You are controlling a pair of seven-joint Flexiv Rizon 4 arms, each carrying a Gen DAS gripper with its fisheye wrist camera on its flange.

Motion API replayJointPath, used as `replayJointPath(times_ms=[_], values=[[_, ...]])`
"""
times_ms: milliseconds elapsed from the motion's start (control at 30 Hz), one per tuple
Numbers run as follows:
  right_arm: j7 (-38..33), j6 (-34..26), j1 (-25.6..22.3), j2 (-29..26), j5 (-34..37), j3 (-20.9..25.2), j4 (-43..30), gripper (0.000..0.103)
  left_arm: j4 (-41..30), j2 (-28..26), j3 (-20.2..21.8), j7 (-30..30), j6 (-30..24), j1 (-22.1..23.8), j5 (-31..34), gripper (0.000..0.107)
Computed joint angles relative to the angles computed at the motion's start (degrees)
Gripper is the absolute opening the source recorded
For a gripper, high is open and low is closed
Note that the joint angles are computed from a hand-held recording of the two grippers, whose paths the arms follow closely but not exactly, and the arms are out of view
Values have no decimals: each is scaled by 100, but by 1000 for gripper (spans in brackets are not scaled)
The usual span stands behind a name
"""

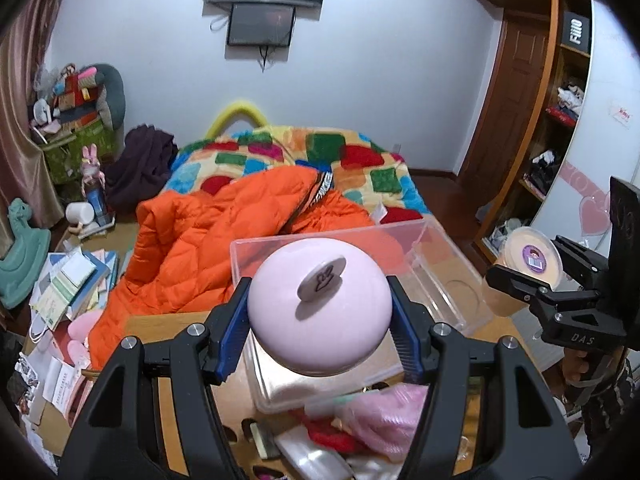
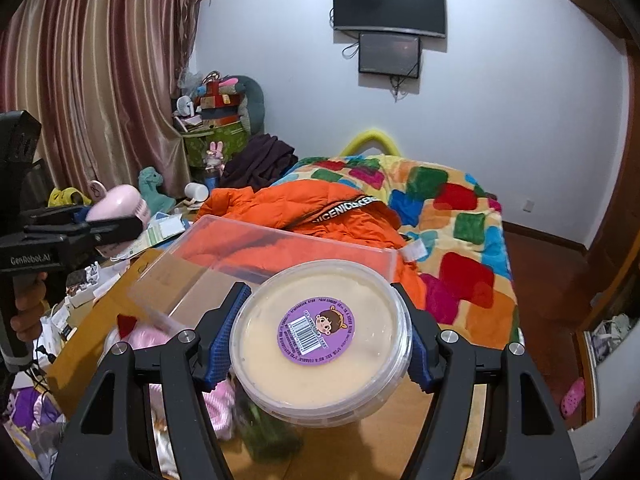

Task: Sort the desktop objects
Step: 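Carry both containers into the clear plastic box and open both tools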

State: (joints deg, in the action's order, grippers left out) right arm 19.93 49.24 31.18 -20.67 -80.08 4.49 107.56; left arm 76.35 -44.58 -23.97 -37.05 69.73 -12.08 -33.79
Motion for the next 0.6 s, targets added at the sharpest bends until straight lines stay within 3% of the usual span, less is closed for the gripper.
replayJointPath(times_ms=[333, 600], values=[[-402, 1026, -253, -632, 297, -288, -403, 65, -1559, -861, 914, -873, -1194, -670, 947, 63], [-1563, 1021, -118, -888, 1402, -374, -593, 65, -2077, -1049, 1348, -1027, -1805, -934, 1697, 63]])
